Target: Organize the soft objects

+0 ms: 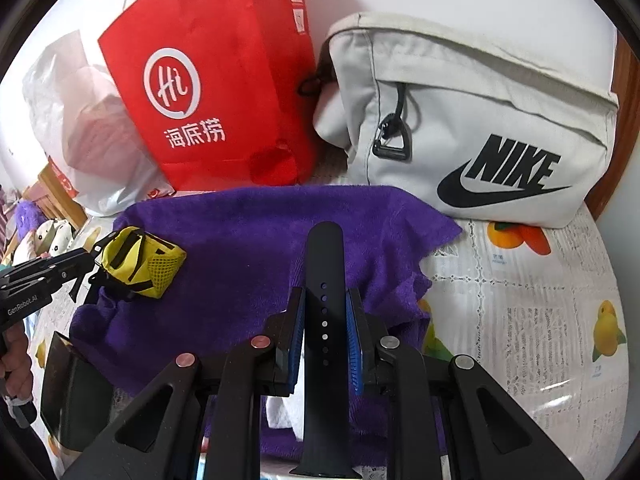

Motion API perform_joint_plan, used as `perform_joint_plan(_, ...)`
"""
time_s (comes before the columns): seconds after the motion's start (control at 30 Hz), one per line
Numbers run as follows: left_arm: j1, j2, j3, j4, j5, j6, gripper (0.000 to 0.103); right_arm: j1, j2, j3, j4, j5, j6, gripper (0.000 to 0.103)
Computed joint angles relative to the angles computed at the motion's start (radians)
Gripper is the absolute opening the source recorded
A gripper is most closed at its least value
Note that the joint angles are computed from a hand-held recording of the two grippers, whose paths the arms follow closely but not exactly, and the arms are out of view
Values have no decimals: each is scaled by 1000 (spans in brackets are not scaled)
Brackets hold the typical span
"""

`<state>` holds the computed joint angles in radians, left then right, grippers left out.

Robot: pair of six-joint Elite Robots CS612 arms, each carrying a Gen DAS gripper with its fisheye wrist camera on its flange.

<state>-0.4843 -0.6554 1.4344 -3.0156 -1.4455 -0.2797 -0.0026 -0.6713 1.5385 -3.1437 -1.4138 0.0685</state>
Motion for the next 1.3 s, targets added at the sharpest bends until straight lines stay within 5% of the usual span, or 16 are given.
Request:
perform_joint_plan(0.7, 4, 0, -10, 56, -10, -11, 26, -7, -2, -18, 82, 33, 14, 24)
perform_joint_plan(0.83, 2, -22, 21, 39, 2, -16, 26, -5, -28, 23, 36, 33, 22, 33)
perform_joint_plan(1.3, -35, -139, 220, -110, 38, -47, 31, 15, -163, 257, -124, 53, 30, 34)
